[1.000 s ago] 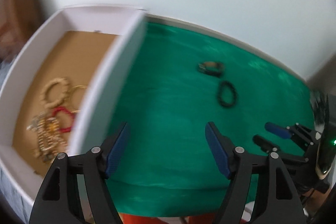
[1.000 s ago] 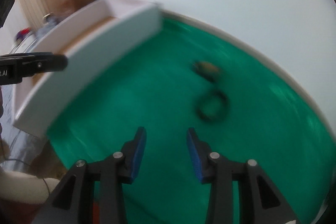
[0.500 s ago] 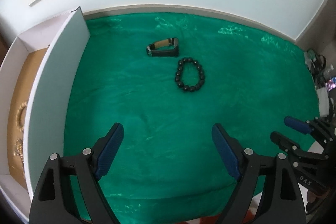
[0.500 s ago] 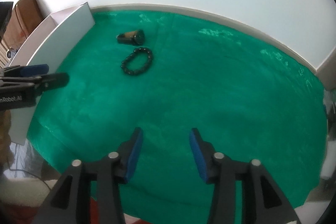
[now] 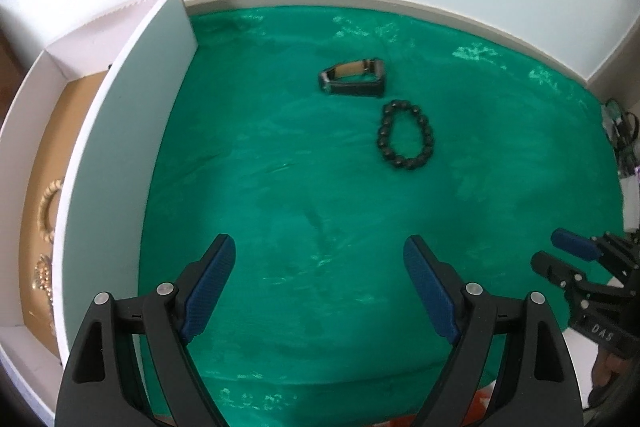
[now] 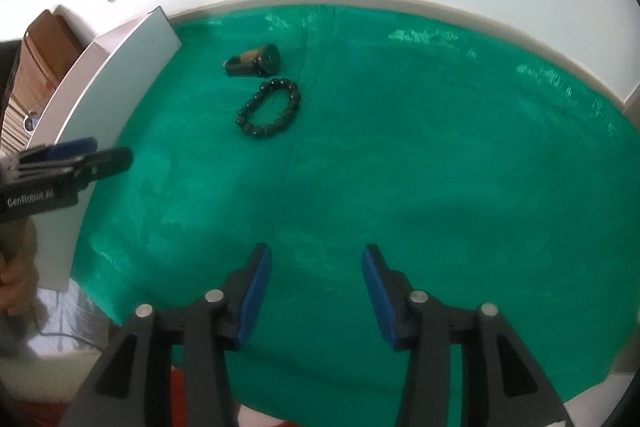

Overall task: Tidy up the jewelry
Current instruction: 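Move both grippers back over the black watch and black bead bracelet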

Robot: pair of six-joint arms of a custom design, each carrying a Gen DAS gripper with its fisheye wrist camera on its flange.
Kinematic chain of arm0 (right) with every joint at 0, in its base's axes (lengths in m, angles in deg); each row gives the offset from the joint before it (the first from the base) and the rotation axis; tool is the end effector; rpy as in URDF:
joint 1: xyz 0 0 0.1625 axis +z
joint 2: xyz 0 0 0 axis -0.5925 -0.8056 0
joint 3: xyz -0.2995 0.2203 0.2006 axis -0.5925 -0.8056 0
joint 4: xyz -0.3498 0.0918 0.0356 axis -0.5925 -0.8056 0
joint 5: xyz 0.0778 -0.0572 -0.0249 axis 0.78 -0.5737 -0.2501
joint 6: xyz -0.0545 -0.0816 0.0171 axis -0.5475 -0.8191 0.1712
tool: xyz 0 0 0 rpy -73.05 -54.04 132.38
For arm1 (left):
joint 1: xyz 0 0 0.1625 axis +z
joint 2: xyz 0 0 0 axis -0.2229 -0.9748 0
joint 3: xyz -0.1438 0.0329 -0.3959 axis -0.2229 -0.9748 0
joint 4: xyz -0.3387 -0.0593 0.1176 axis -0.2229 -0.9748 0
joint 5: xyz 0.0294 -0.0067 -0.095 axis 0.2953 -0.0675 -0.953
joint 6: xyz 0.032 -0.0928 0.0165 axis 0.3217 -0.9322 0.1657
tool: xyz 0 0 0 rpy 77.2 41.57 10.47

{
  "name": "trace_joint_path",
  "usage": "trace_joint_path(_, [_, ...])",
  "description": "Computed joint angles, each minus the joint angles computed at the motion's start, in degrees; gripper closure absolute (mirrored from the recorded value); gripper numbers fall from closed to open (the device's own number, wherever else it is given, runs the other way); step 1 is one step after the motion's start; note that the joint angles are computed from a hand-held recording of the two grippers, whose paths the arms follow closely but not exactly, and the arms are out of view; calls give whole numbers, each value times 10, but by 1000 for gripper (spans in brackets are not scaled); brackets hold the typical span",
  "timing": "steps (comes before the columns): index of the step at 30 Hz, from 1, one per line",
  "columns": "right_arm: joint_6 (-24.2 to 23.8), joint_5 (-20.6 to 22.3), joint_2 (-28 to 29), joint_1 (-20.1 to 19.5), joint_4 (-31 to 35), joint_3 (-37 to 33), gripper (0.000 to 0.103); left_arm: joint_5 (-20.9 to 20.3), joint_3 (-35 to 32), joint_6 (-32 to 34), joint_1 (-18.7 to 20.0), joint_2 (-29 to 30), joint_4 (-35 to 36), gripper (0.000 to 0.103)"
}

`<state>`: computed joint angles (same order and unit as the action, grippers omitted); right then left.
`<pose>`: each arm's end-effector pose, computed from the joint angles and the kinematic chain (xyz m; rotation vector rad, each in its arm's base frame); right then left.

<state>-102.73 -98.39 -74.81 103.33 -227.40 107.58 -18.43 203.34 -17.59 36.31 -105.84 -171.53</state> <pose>-0.0390 -0.3516 0.3879 0.5647 -2.5057 0.2650 -0.3405 -0.3602 -0.0372 0.0776 2.3402 -0.5324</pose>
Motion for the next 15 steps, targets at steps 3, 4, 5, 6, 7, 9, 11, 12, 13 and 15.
trace_joint_path(3, [14,1,12,1,5,-6,55,5,-5,4,5,2,8,16])
trace_joint_path(4, [18,0,17,3,4,-8,55,7,-8,6,7,4,9,16])
trace_joint_path(5, [19,0,20,4,3,-10,55,9,-12,9,10,5,10,16])
trace_joint_path(6, [21,0,23,5,2,-11,55,11,-17,13,12,7,10,16])
trace_joint_path(7, [21,1,25,6,1,-13,55,14,-19,18,13,8,9,16])
trace_joint_path(9, [20,-1,30,10,-3,-17,55,21,-26,29,16,11,8,16])
trace_joint_path(11, [22,-7,36,14,-6,-21,55,29,-33,41,20,14,10,16])
trace_joint_path(12, [23,-10,40,16,-9,-24,55,33,-37,46,23,14,10,16])
trace_joint_path(13, [24,-12,43,19,-12,-26,55,35,-39,49,25,14,10,16])
trace_joint_path(15, [28,-11,49,23,-16,-31,55,38,-45,58,32,16,2,16])
